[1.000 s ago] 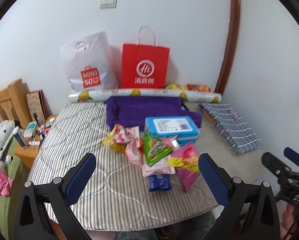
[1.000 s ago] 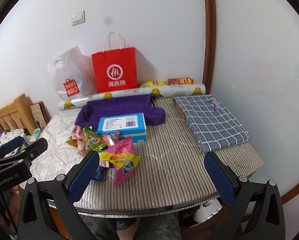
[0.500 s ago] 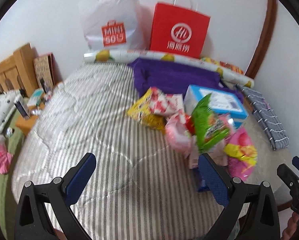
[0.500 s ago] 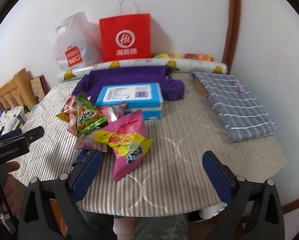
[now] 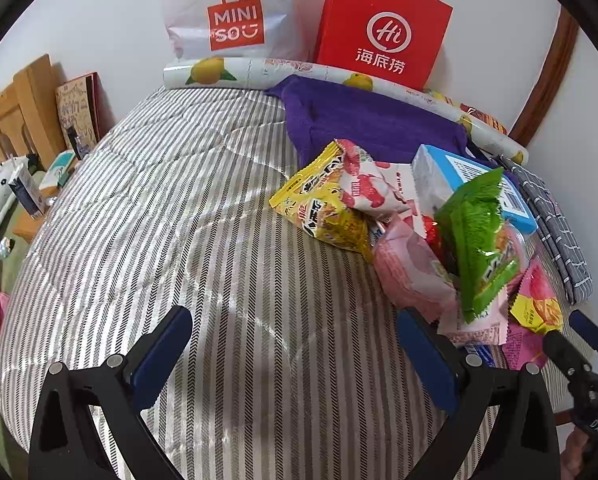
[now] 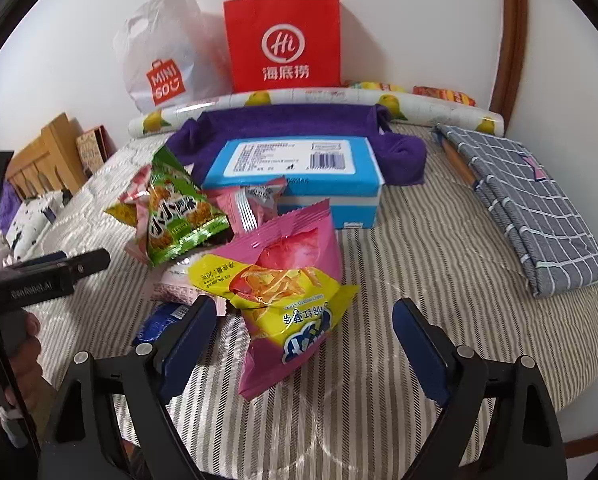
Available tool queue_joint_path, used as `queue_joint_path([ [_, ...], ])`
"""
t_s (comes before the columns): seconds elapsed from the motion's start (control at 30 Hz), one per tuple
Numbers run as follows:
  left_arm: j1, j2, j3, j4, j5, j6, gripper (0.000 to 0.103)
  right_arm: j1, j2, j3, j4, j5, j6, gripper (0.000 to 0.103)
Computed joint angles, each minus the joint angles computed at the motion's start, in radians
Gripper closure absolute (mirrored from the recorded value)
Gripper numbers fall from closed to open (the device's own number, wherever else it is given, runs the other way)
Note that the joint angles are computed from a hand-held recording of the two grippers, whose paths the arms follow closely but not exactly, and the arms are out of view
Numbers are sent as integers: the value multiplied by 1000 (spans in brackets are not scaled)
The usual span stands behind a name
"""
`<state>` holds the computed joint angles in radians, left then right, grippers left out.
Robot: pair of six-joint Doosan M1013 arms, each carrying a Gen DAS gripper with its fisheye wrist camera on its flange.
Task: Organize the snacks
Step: 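Grasp the pink-and-yellow chip bag with the right gripper while the left grasps the yellow triangular pack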
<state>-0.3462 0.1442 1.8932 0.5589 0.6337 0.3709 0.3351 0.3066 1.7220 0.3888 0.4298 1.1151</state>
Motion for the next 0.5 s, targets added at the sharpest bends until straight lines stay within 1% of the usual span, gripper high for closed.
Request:
queue_joint_path([
  [0.17,15,8,-2,-30,-16,28,1,10,17,-11,-20,1,-14,14],
  [0.27,22,13,-6,-50,-19,53,1,15,29,-21,-50,8,4,15],
  [0.4,27,15,-8,-62,-22,68,1,17,45,-34,-57,24,17,16],
  [0.47,30,16,-9,-68,-25,75,1,17,54,-42,-54,33,19,22],
  [0.5,31,16,-10,-71,-26,78,1,16,58,-47,-51,41,20,23],
])
